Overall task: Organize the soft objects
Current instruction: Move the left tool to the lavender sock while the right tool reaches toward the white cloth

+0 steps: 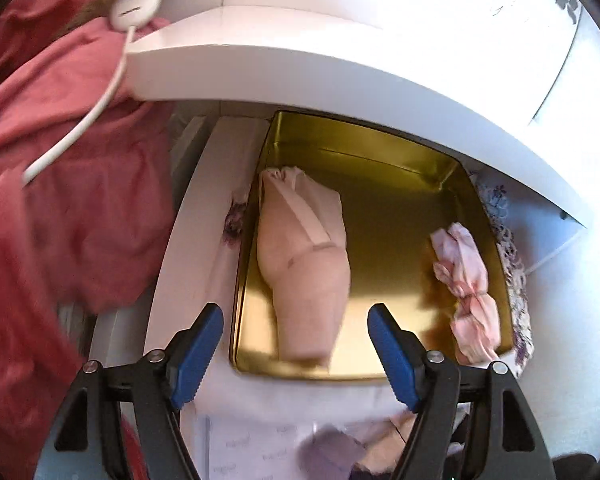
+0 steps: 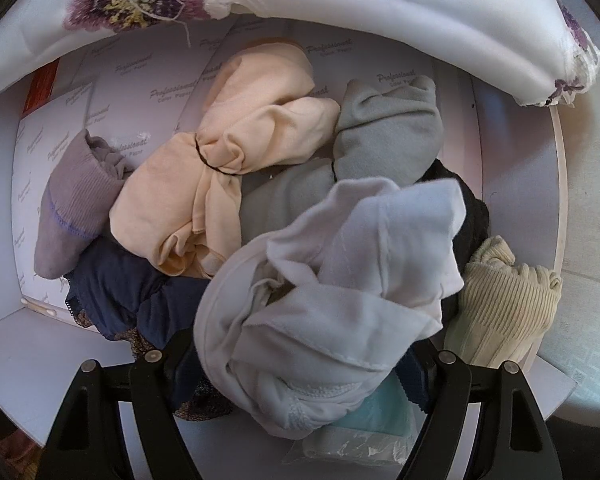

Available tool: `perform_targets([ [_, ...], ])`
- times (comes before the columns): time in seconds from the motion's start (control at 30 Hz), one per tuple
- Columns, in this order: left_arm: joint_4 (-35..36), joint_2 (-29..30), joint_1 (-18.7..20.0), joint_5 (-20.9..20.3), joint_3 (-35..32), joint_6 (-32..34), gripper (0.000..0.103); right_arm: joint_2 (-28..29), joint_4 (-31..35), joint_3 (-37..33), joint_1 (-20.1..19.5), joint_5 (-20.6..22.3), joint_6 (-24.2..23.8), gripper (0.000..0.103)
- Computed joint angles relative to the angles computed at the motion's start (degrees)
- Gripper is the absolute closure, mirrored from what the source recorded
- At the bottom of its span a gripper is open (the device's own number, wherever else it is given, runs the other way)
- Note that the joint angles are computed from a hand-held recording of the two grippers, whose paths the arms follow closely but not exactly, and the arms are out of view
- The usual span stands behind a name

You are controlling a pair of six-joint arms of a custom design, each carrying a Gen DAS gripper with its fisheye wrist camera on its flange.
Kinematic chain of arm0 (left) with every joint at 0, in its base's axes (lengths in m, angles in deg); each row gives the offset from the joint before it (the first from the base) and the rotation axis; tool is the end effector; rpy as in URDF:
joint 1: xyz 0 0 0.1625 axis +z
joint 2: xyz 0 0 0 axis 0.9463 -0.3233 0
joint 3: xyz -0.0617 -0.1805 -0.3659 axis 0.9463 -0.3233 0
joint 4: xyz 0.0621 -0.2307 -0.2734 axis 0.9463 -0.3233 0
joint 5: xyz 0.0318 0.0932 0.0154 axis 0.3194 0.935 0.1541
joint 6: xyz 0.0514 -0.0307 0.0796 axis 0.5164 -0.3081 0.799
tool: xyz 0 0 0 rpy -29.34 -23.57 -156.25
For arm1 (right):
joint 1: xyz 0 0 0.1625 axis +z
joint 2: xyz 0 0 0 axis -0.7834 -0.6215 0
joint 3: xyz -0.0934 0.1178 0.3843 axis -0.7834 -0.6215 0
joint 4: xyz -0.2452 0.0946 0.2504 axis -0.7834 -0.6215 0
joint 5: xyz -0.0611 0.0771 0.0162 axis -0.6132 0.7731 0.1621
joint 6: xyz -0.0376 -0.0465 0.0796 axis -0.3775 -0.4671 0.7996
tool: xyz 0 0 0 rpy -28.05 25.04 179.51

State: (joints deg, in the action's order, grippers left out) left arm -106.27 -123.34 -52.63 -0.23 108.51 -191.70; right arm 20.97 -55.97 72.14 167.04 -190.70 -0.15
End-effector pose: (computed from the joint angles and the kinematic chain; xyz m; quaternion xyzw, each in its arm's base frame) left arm -0.3425 -0.3166 0.1866 -0.4179 0.6920 -0.4546 0.3740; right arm 0.3009 -0.4902 0.1208 0.4969 -0.7464 -0.2347 0.3754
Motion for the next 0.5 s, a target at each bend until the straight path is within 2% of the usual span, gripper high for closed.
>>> perform_targets([
  [0.1,-2.3,2.2,-1.3,-1.4,-0.9,-0.9,0.027,-0.3,-0.2,0.2,0.0,0.1,-0.1,0.021],
  [0.23,-9.6,4.8,-2.6,-3.0,0.1,-2.0,0.027,-0.6,-0.1,0.3,-0.3,0.5,-0.2,0.021],
  [0.4,-26.7,6.9,-2.1,-5.7,6.5,-0.6,0.027,-0.4,2.1,-1.6,-0.8,1.8,0.8,0.020],
  [0.5,-37.6,8.7,-1.3,-7.8,10.5,4.5,0.027,-0.2,4.0,-3.4,-1.3,3.4,2.3,0.019],
])
